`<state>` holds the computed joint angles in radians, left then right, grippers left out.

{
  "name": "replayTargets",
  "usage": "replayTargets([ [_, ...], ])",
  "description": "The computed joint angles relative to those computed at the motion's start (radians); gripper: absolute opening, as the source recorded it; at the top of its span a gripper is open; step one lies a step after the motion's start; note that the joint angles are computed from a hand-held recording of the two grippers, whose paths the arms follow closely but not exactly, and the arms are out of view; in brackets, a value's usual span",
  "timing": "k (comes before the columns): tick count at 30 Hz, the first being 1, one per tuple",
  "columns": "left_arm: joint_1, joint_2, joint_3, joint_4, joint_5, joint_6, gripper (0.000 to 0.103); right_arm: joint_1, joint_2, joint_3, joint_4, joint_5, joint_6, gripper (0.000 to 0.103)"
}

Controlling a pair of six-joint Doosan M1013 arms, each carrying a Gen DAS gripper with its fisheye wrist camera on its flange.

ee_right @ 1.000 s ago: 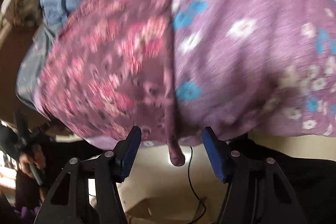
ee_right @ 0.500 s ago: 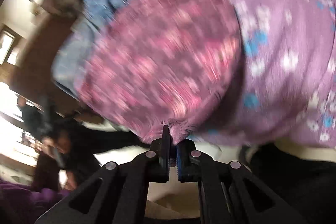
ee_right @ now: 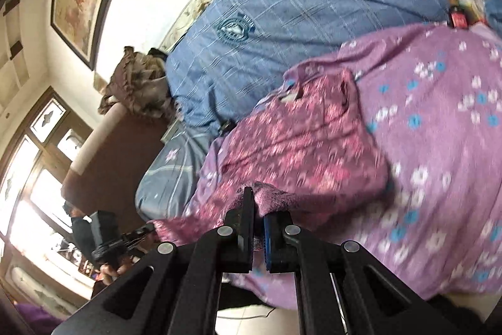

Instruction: Fold small clothes

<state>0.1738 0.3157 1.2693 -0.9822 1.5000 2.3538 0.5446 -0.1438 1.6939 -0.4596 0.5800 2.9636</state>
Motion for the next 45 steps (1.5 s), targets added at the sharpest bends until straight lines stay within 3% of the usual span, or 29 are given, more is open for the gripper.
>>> replayTargets([
  [8,-0.077,0.149,-0.224,0.014,-0.079,-0.168,0.003,-0.177,0.088,-0.097,0.146,0.015,-0.139,0.004],
  [15,-0.179,0.384,-0.576,0.119,-0.132,-0.387,0.003,-0.347,0.25,-0.21,0.262,0.007,-0.226,0.004],
  [18,-0.215,0.447,-0.657,0.192,-0.184,-0.433,0.003,-0.38,0.327,-0.256,0.246,0.04,-0.21,0.009],
  [20,-0.231,0.481,-0.683,0.232,-0.201,-0.501,0.004,-0.401,0.374,-0.272,0.266,0.047,-0.195,0.032],
  [21,-0.237,0.493,-0.694,0.257,-0.194,-0.53,0.005,-0.405,0.386,-0.276,0.268,0.056,-0.184,0.055],
  [22,-0.242,0.503,-0.703,0.288,-0.183,-0.559,0.007,-0.407,0.396,-0.275,0.246,0.06,-0.156,0.059],
  [24,-0.243,0.491,-0.666,0.311,-0.203,-0.585,0.026,-0.406,0.393,-0.253,0.201,0.028,-0.104,0.059],
  [26,-0.233,0.427,-0.551,0.287,-0.326,-0.566,0.038,-0.407,0.371,-0.212,0.172,-0.039,-0.057,0.059],
  [28,-0.223,0.356,-0.439,0.247,-0.472,-0.53,0.049,-0.384,0.349,-0.198,0.052,-0.03,0.021,0.058],
  [29,-0.219,0.311,-0.372,0.218,-0.559,-0.504,0.055,-0.377,0.345,-0.198,0.04,-0.026,0.008,0.058],
  [32,-0.224,0.216,-0.242,0.237,-0.672,-0.482,0.066,-0.34,0.36,-0.262,0.146,0.04,-0.237,0.038],
  [34,-0.24,0.165,-0.174,0.337,-0.691,-0.522,0.066,-0.314,0.392,-0.326,0.239,0.101,-0.414,0.025],
  [39,-0.291,0.117,-0.076,0.518,-0.679,-0.517,0.066,-0.244,0.554,-0.563,0.41,0.302,-0.702,0.023],
  [42,-0.303,0.147,-0.101,0.584,-0.612,-0.517,0.066,-0.222,0.658,-0.699,0.442,0.405,-0.751,0.023],
  [45,-0.308,0.171,-0.118,0.652,-0.604,-0.564,0.066,-0.219,0.774,-0.859,0.445,0.521,-0.751,0.023],
])
